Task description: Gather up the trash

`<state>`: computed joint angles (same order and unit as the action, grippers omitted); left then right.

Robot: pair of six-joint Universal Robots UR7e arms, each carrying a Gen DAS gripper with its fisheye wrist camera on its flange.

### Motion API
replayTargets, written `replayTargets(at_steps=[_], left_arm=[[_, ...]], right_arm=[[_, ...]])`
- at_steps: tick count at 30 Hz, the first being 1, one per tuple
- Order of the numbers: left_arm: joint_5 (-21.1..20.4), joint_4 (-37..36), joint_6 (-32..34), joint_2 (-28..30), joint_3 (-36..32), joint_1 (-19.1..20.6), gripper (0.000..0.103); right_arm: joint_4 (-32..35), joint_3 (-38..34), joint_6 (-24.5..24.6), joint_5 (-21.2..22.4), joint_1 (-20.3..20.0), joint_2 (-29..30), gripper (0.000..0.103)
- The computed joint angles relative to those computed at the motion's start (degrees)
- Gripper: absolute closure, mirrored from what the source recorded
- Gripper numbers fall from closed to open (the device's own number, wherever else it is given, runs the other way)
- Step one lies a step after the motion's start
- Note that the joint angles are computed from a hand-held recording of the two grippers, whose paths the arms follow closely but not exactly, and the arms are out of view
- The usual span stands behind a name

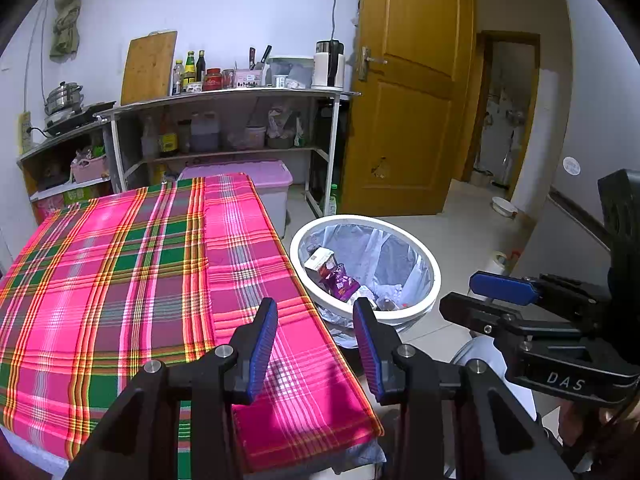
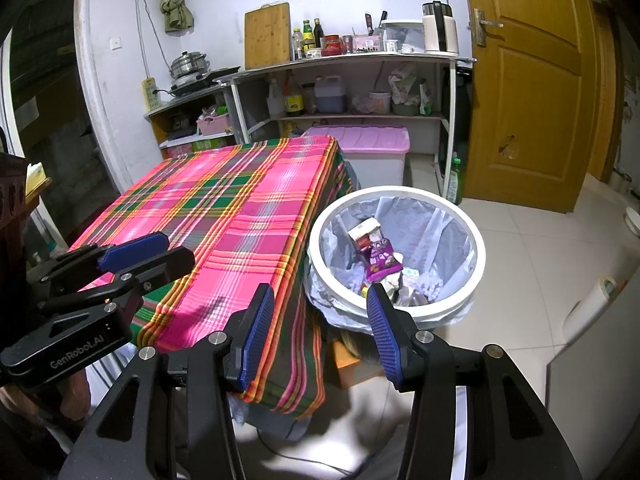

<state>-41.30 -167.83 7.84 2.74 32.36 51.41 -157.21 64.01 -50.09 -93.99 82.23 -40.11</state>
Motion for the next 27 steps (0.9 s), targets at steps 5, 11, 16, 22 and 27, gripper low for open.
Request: replayTargets(at_steps=[5,11,16,22,27], left_arm=[[0.0,0.2,-0.1,0.1,-0.3,0.0,0.064],[0.0,-0.2,-0.3,-0.6,1.1,0.0,0.064],[0.0,-0.2,-0.3,-0.5,0.9,0.0,0.064],[0.0,-0.4,-0.4,-0.9,1.6,0.1,0.064],[0.1,-0.5,-0.6,-1.3,2.4,0.0,0.064]], right_arm=[[-0.3,0.7,-0.1,-0.1,0.0,-0.3,0.054],[0.0,0.4,0.1,-0.3,0.1,-0.1,0.054],[0.2,0.0,0.1,-0.3,0.2,0.1,0.054],[1.0,-1.2,0.1,-0.5,0.2,0.8,0.054],[1.0,-1.2,0.2,-0.5,0.2,0.8,0.054]])
